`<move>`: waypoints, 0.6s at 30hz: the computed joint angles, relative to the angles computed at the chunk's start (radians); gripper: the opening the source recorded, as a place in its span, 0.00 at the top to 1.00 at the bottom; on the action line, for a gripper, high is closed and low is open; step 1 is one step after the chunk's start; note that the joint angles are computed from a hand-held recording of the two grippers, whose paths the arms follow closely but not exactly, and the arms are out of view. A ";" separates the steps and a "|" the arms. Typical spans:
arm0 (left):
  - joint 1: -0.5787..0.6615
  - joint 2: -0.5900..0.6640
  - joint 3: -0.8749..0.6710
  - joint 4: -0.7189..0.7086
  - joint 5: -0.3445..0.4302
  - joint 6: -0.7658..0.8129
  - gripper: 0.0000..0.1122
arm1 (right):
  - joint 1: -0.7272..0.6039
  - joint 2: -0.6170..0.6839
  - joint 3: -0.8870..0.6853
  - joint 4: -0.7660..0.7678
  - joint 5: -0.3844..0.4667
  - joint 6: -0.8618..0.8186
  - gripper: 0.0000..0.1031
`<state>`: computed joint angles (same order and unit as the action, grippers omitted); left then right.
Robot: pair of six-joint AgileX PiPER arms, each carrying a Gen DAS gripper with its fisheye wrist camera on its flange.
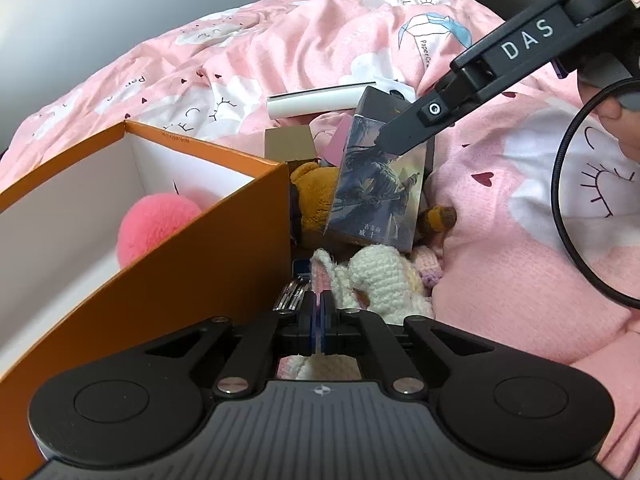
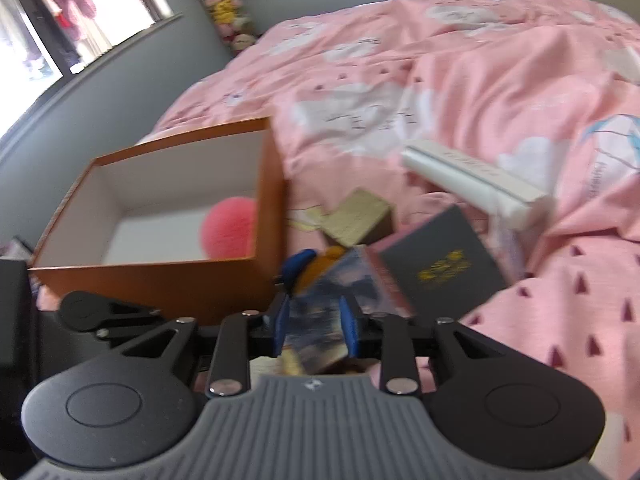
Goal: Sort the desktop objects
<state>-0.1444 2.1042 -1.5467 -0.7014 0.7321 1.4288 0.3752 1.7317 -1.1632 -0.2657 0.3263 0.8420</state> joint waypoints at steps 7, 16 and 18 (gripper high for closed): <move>0.009 -0.042 0.063 -0.021 -0.066 0.024 0.95 | -0.011 -0.009 0.027 0.011 -0.017 0.009 0.60; 0.021 -0.077 0.095 0.033 -0.162 -0.025 0.73 | -0.006 -0.011 0.030 0.012 -0.015 0.008 0.56; 0.024 -0.065 0.079 0.053 -0.143 -0.016 0.73 | -0.005 -0.012 0.031 0.006 -0.014 0.012 0.56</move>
